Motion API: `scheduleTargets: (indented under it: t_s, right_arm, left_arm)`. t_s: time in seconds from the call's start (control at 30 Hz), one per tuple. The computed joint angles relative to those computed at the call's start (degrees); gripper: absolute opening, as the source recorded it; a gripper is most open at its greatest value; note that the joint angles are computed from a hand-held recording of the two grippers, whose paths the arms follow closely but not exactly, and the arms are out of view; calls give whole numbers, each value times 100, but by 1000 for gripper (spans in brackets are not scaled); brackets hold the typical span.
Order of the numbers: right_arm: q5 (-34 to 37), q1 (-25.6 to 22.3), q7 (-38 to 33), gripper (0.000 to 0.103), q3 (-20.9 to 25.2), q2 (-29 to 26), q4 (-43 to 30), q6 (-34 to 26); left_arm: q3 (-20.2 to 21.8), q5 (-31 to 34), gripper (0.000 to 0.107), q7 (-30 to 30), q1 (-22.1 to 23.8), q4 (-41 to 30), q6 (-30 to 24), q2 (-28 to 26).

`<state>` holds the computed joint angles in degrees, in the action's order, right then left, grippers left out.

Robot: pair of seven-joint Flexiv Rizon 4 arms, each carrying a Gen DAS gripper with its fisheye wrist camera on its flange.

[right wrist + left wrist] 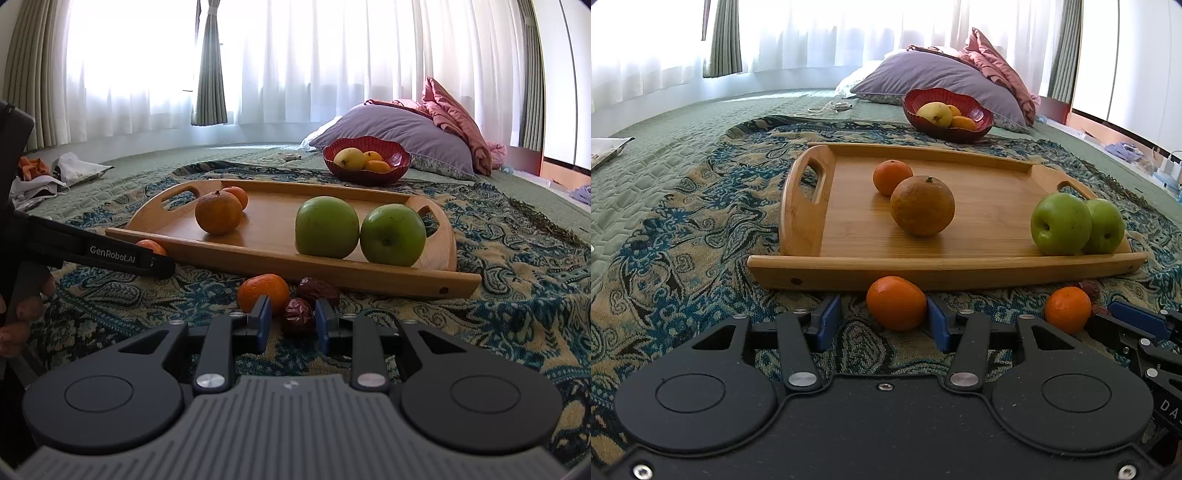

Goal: Organize fruits
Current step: 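Move the left tool to a tangerine on the throw while the right tool approaches the dark red dates, then close the left tool on the tangerine while the right tool closes on a date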

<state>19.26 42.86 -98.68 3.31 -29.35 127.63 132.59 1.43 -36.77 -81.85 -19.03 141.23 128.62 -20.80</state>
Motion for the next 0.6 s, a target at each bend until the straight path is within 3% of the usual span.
scheduleTargets:
  t_s: [0.1,0.6]
  right_arm:
    - [-76,-93,97,33,58,36,29,-53]
    - [-316,-244,214,31,61,69,116,-143]
  left_arm:
    - [-3,150,32,12,34,66,59,51]
    - [-10,-38,32,160,-72,69,48,79]
